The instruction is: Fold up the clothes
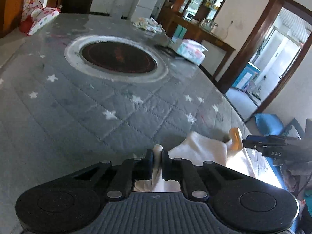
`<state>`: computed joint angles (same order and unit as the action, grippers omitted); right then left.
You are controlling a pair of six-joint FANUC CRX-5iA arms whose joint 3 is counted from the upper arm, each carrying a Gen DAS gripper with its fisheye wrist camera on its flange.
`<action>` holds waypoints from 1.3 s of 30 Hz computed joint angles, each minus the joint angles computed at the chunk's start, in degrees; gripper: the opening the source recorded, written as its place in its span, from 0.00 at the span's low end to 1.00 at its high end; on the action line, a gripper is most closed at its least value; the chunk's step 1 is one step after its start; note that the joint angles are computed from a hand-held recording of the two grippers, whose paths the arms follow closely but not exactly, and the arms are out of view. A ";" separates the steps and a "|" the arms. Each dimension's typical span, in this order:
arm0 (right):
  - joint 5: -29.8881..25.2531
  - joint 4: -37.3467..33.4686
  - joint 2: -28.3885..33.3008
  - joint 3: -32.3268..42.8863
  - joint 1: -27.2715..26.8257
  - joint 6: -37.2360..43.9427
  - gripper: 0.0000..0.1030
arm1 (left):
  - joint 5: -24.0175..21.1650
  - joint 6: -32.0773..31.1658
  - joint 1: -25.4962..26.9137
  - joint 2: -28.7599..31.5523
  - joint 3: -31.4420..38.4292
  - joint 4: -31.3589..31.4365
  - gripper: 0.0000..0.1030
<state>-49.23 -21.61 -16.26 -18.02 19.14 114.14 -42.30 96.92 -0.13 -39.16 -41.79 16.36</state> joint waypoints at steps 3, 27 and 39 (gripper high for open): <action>-0.65 -2.31 2.65 1.95 -0.39 1.46 0.44 | 0.24 -4.13 1.44 -0.10 -0.63 2.83 0.09; 6.24 -4.80 3.55 5.80 3.70 4.00 0.06 | 3.89 -16.54 7.39 -3.52 -4.67 10.62 0.08; 19.53 4.68 10.55 7.20 11.82 -7.58 0.08 | 7.16 -5.83 11.42 -0.11 0.20 -1.77 0.08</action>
